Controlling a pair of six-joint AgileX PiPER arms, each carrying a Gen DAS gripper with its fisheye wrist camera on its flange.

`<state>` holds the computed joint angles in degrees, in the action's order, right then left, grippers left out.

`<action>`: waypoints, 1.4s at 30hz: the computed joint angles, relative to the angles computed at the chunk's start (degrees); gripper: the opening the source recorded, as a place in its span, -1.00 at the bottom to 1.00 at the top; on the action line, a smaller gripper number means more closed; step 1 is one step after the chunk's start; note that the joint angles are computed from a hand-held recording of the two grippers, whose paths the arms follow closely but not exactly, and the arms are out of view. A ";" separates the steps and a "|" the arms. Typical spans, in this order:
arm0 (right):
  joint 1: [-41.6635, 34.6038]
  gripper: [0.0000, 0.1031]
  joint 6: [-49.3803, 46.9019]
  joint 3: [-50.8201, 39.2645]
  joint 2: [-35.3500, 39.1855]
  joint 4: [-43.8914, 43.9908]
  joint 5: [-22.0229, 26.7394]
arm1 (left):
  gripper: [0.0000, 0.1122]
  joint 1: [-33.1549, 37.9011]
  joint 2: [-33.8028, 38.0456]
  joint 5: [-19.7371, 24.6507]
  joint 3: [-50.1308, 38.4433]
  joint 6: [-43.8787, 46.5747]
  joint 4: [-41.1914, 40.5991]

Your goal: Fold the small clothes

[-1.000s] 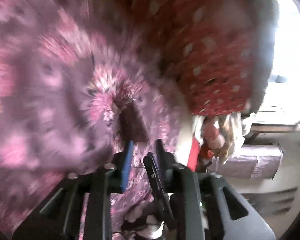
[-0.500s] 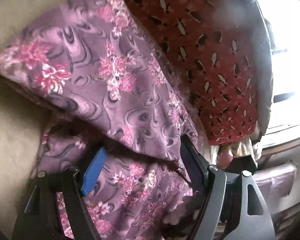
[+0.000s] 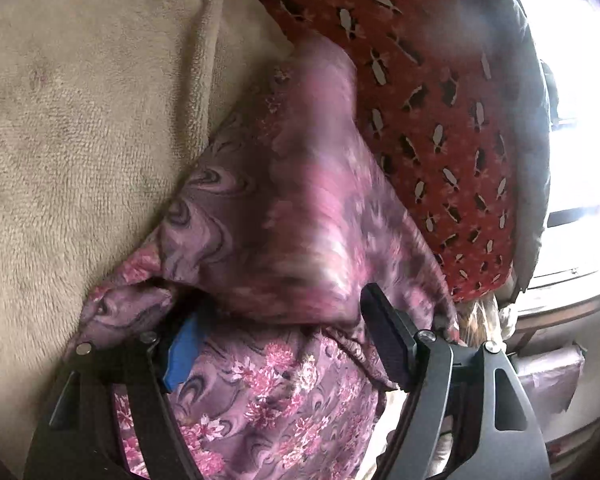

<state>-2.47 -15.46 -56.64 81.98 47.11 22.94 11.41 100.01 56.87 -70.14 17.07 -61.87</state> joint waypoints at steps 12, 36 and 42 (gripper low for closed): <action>-9.83 -0.87 -7.64 3.66 0.73 9.13 2.40 | 0.20 -1.46 -0.25 -2.92 -1.08 -2.37 3.15; -2.66 -0.64 7.05 14.54 -14.63 -20.49 20.38 | 0.18 -22.13 -12.97 -3.53 1.03 -21.88 42.52; -10.98 -0.60 1.33 24.57 -31.08 -16.05 31.99 | 0.18 -24.96 -22.30 0.51 7.78 -26.73 48.72</action>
